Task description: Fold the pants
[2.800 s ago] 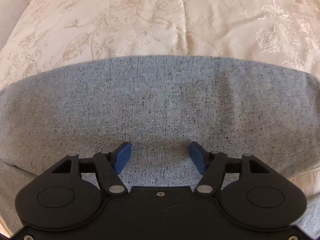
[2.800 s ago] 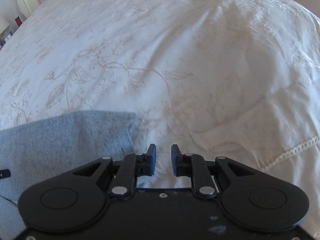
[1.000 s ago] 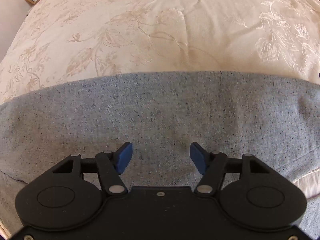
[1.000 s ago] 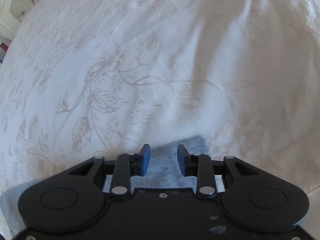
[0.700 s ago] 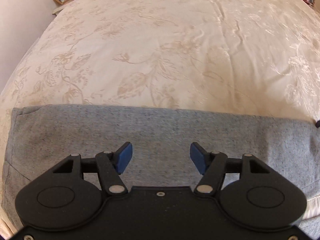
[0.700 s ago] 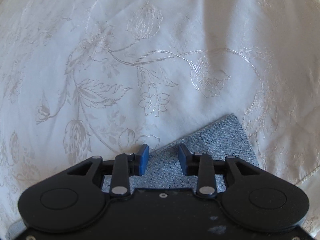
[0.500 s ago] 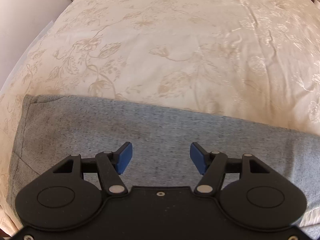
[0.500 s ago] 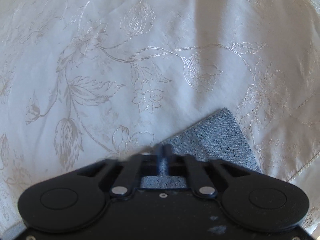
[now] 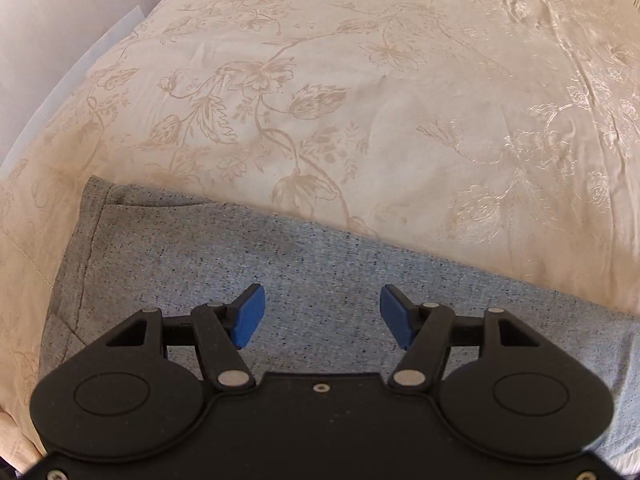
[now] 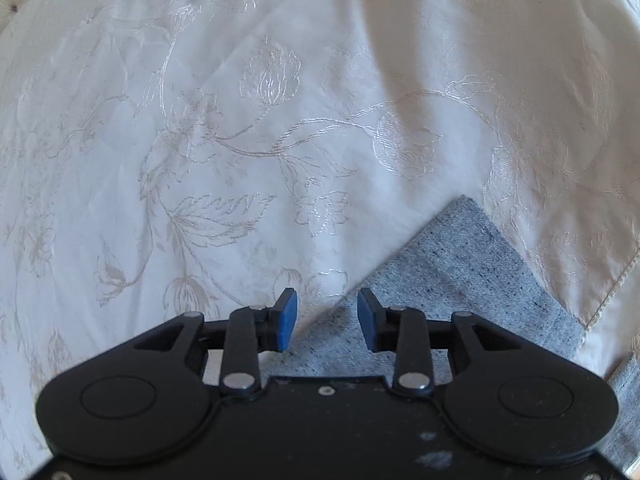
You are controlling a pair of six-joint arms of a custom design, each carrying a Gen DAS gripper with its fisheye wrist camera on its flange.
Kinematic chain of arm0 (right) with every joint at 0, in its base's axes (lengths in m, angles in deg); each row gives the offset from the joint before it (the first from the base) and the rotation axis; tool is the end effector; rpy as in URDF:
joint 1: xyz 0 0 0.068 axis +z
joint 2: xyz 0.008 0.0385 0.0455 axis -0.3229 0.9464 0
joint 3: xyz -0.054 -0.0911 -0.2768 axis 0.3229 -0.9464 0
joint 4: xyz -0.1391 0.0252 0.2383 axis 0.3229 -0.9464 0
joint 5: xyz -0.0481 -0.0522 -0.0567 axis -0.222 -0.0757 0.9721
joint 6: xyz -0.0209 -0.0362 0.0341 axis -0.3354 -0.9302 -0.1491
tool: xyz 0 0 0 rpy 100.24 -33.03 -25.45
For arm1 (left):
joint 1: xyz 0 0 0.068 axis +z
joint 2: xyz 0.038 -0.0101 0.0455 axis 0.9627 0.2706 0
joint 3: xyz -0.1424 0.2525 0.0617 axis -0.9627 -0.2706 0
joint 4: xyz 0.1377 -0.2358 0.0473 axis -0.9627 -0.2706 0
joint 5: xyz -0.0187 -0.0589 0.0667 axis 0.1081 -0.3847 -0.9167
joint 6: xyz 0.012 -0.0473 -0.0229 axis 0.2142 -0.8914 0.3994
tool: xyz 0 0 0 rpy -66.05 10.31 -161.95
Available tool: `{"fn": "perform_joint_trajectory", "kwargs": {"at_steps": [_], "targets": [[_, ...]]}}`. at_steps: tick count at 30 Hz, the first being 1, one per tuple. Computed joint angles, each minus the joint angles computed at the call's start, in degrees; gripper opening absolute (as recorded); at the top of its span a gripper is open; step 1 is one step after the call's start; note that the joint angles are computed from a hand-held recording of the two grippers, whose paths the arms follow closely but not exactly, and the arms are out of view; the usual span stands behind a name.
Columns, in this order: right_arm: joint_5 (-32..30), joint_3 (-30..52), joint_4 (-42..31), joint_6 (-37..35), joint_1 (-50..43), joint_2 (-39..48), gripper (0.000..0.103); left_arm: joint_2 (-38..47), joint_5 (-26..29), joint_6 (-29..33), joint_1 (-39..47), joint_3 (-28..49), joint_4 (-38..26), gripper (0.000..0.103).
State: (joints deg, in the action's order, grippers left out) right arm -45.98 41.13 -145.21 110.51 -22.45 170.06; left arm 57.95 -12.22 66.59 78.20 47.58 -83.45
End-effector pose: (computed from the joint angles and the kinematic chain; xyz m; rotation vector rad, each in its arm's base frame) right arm 0.3316 -0.0238 0.2384 1.1896 2.7102 -0.0276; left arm 0.2272 0.0217 0.2813 -0.4515 2.7408 0.2089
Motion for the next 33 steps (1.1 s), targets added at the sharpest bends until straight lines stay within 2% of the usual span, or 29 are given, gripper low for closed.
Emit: {"fn": "perform_joint_trajectory", "kwargs": {"at_steps": [4, 5, 7, 8, 13, 21, 28, 33], "targets": [[4.72, 3.76, -5.00, 1.63, 4.06, 7.59, 0.037, 1.30, 0.70, 3.53, 3.36, 0.08, 0.72, 0.067], [6.00, 3.08, -5.48, 1.51, 4.79, 7.58, 0.034, 1.79, 0.85, 4.54, 4.27, 0.22, 0.96, 0.067], [6.06, -0.50, -3.68, 0.45, 5.28, 4.24, 0.025, 2.83, 1.53, 5.94, 5.77, 0.58, 1.34, 0.067], [5.51, -1.68, -3.94, -1.20, 5.29, 2.58, 0.006, 3.53, 2.34, 6.62, 6.75, 0.90, 1.43, 0.067], [2.96, -10.33, -2.48, -3.12, 4.36, -11.72, 0.005, 10.03, 7.87, 6.81, 9.71, 5.69, 0.29, 0.067], [1.51, -19.31, -7.01, -0.90, 4.75, -29.99, 0.005, 23.21, 14.29, 2.96, 11.43, 17.80, -3.90, 0.067], [3.63, -22.14, -8.91, 3.95, 9.69, -35.58, 0.005, 30.85, 10.40, 1.57, 11.36, 23.77, -6.87, 0.067], [4.24, -23.21, -8.27, 4.99, 9.97, -38.01, 0.005, 31.93, 8.26, -0.19, 10.91, 23.45, -7.15, 0.068]]}}
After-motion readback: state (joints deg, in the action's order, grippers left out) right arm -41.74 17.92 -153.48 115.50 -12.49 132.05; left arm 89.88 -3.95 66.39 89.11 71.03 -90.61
